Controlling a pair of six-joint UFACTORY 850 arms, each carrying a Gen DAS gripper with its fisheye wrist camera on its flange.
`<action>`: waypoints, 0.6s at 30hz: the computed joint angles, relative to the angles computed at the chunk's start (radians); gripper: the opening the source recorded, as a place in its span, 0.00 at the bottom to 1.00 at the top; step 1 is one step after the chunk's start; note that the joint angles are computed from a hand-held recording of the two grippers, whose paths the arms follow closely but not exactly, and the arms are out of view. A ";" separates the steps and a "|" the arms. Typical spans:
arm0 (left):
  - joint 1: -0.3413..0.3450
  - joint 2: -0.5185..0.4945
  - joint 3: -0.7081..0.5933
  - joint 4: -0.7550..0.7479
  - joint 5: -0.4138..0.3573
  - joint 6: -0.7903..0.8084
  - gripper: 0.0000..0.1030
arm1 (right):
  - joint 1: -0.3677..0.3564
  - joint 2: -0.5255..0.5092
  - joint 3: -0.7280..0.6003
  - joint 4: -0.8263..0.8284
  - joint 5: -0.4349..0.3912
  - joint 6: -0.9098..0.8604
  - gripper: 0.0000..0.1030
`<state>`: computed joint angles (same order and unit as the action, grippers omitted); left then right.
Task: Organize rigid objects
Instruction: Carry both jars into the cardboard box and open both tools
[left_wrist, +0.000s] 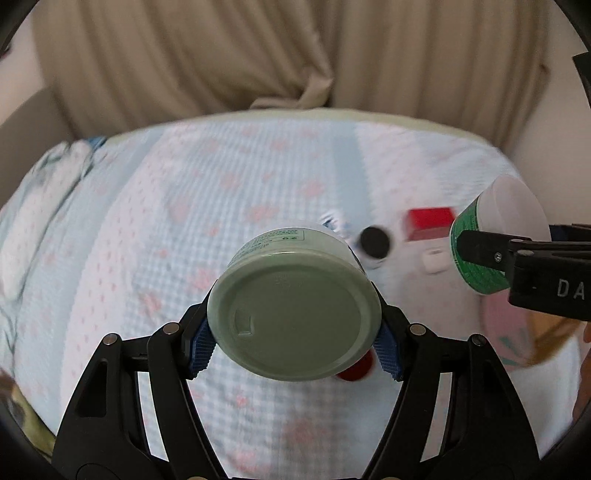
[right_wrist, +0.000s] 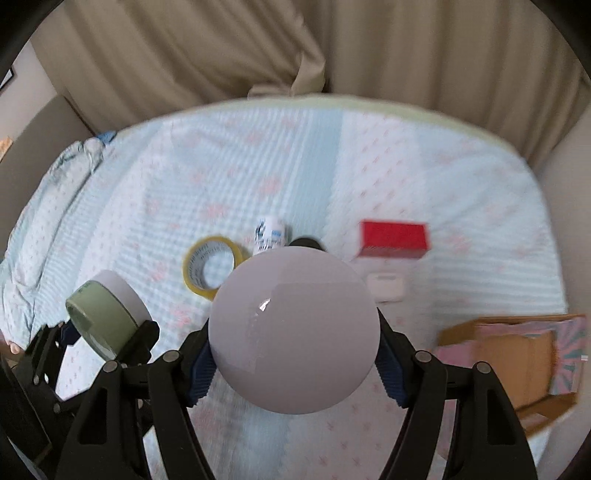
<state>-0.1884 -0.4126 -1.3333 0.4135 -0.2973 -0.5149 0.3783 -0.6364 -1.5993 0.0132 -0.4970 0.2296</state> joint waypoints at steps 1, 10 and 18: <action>-0.003 0.013 -0.008 -0.057 -0.010 0.070 0.66 | -0.001 0.029 0.012 -0.025 -0.007 0.021 0.67; -0.099 0.063 -0.108 -0.377 -0.094 0.458 0.66 | -0.066 0.284 0.186 -0.181 -0.014 0.169 0.67; -0.255 0.000 -0.265 -0.439 -0.201 0.444 0.66 | -0.203 0.435 0.301 -0.225 -0.039 0.082 0.67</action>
<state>-0.4429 -0.4131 -1.5988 -0.0252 -0.4982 -0.0705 0.1757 -0.2010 -1.2984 -0.2120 -0.5357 0.3119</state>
